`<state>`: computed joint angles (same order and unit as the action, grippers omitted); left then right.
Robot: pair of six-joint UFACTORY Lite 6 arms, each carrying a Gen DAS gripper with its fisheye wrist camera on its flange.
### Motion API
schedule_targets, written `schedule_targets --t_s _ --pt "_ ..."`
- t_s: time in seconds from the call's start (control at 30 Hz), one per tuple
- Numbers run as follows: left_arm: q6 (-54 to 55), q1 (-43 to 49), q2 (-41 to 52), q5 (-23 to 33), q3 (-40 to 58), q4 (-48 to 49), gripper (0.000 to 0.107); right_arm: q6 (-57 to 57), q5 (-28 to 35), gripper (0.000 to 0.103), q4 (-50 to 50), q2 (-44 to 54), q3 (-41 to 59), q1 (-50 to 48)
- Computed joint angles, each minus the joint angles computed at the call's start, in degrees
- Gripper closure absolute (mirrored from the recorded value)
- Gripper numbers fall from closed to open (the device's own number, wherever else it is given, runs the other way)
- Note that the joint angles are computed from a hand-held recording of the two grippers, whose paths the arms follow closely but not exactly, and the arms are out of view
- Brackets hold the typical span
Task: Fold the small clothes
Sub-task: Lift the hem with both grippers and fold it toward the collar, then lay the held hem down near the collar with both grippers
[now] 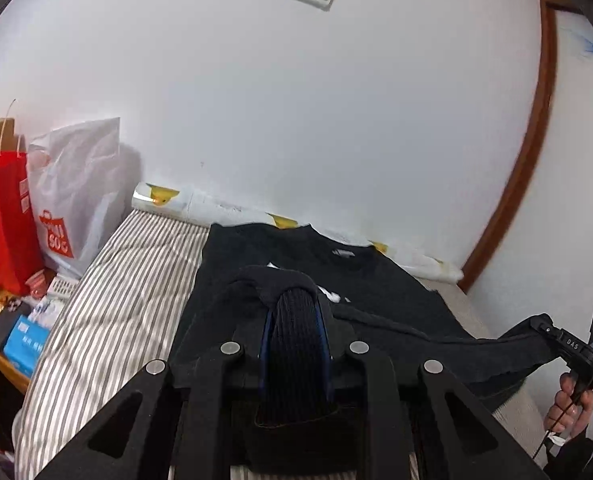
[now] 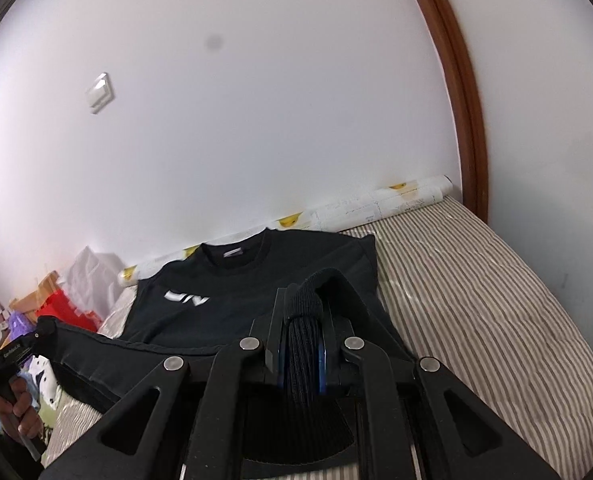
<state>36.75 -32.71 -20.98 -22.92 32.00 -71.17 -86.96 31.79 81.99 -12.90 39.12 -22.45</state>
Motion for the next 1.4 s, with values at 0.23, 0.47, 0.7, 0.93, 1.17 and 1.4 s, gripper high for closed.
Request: schedule_targets --t_s 0.23,0.47,0.7,0.93,1.17,1.4 --pt "-21.7 9.8 18.8 1.8 12.2 26.4 0.088 -7.0 -3.8 0.092 12.5 23.0 16.8 6.6" --pt "-33.0 14.3 34.5 2.0 21.7 38.4 0.088 -15.4 -11.3 0.092 22.5 40.0 30.4 13.1" --pt "-30.9 14.7 43.5 2.1 25.7 37.3 0.085 -24.3 -18.0 0.092 31.1 51.8 37.3 15.8" --pt "-21.8 14.4 47.6 3.7 29.4 29.6 0.081 -22.1 -20.4 0.089 26.5 56.8 40.8 15.9" --pt "-5.9 12.4 49.2 2.8 32.0 13.5 0.077 -23.7 -22.3 0.087 27.7 57.4 41.0 16.7" --pt "1.8 11.6 50.3 1.5 33.6 5.7 0.071 -27.5 -23.5 0.086 31.5 56.7 40.0 17.2"
